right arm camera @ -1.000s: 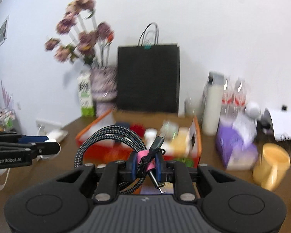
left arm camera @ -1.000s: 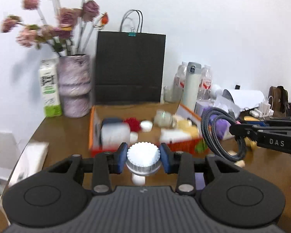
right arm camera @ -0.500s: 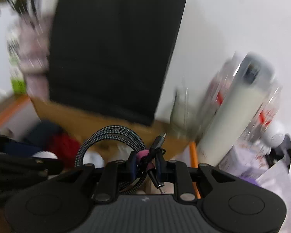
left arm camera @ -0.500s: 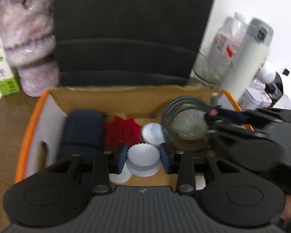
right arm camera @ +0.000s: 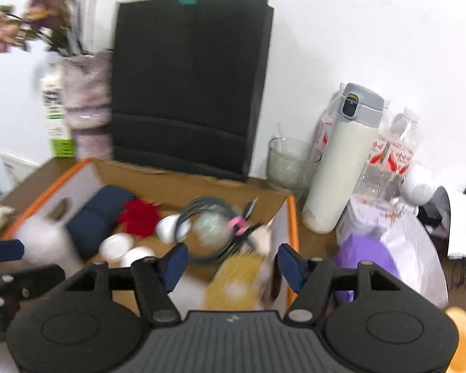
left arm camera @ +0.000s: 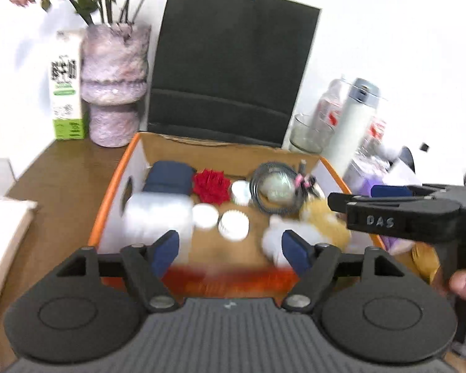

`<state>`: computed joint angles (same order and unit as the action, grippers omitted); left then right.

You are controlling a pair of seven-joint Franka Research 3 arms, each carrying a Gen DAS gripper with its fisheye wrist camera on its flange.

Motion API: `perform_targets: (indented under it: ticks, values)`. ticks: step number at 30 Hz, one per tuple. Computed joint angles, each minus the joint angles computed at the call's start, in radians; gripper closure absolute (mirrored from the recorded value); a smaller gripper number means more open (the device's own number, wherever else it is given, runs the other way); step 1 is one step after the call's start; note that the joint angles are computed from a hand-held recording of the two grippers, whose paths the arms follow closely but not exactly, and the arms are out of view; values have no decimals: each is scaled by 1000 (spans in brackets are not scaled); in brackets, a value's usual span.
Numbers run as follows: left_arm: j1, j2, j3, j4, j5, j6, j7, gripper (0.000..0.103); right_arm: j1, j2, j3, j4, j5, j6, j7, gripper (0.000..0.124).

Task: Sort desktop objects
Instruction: 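Carry the ridged cap and braided cable into the cardboard box, opening both tools, then withdraw both open tools from the box back over the table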

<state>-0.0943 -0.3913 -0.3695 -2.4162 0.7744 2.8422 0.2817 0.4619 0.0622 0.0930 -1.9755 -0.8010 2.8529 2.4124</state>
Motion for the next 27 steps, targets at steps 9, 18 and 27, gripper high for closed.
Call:
perform_targets:
  ticks: [9, 18, 27]
  values:
    - [-151, -405, -24, -334, -130, -16, 6, 16, -71, -382, 129, -454, -12, 203, 224, 47]
    - [-305, -570, -137, -492, -219, -209, -72, 9, -265, -683, 450, -773, 30, 303, 435, 42]
    - [-434, -597, -164, -537, -225, -321, -127, 8, -150, -768, 456, -899, 181, 278, 400, 40]
